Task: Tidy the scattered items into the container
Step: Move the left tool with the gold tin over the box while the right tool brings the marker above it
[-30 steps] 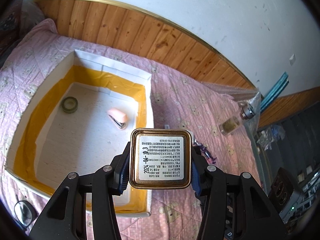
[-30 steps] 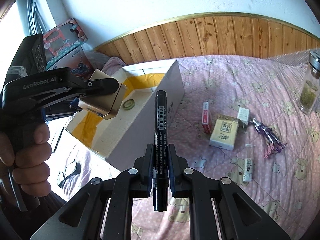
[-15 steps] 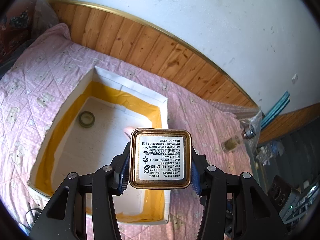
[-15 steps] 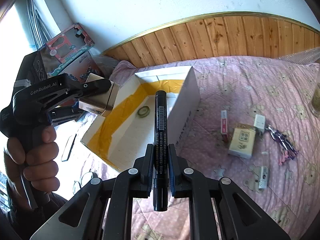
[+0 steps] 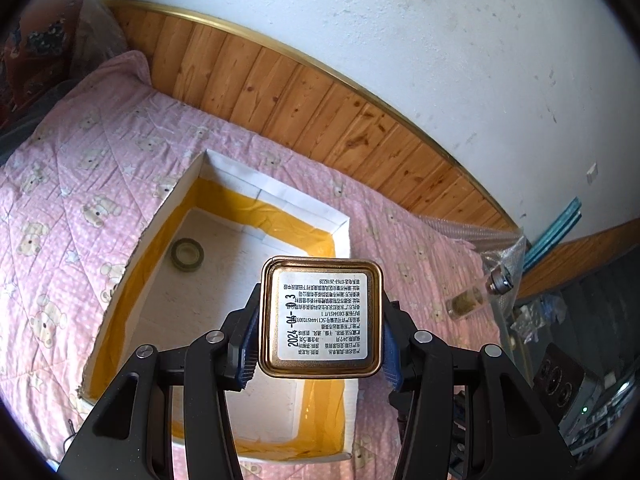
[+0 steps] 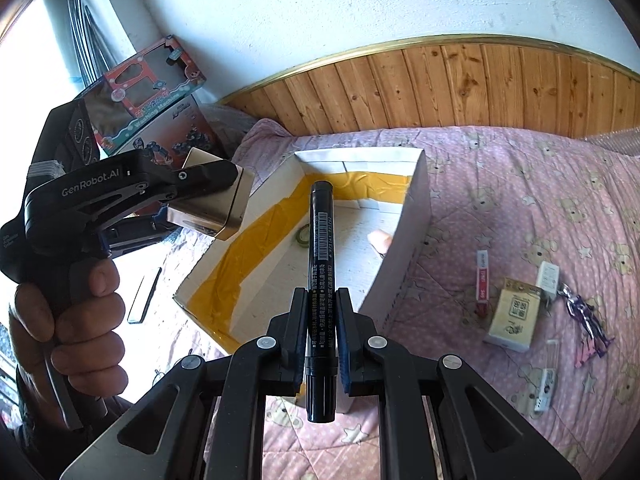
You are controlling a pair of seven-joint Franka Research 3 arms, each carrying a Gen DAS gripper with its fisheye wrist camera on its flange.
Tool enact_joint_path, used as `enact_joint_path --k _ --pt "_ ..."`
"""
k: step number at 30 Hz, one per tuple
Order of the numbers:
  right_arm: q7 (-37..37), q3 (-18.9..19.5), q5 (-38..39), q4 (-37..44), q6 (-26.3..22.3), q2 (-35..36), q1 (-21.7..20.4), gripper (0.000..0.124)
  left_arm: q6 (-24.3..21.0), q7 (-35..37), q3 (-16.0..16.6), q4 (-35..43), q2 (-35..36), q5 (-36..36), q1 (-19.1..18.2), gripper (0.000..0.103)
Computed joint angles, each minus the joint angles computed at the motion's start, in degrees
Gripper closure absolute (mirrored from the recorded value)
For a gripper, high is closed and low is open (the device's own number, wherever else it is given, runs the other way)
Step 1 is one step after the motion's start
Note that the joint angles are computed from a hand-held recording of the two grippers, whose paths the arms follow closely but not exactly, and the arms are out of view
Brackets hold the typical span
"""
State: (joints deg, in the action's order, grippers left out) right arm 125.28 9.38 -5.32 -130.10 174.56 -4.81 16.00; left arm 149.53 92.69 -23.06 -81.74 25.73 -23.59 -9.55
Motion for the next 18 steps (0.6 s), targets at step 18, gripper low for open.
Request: enact_joint_path --k 18 --pt "-12.37 -3.26 12.95 9.83 -3.28 8.23 4.84 0.11 -1.89 -2.14 1.13 2.42 2.52 2.11 0.9 0.052"
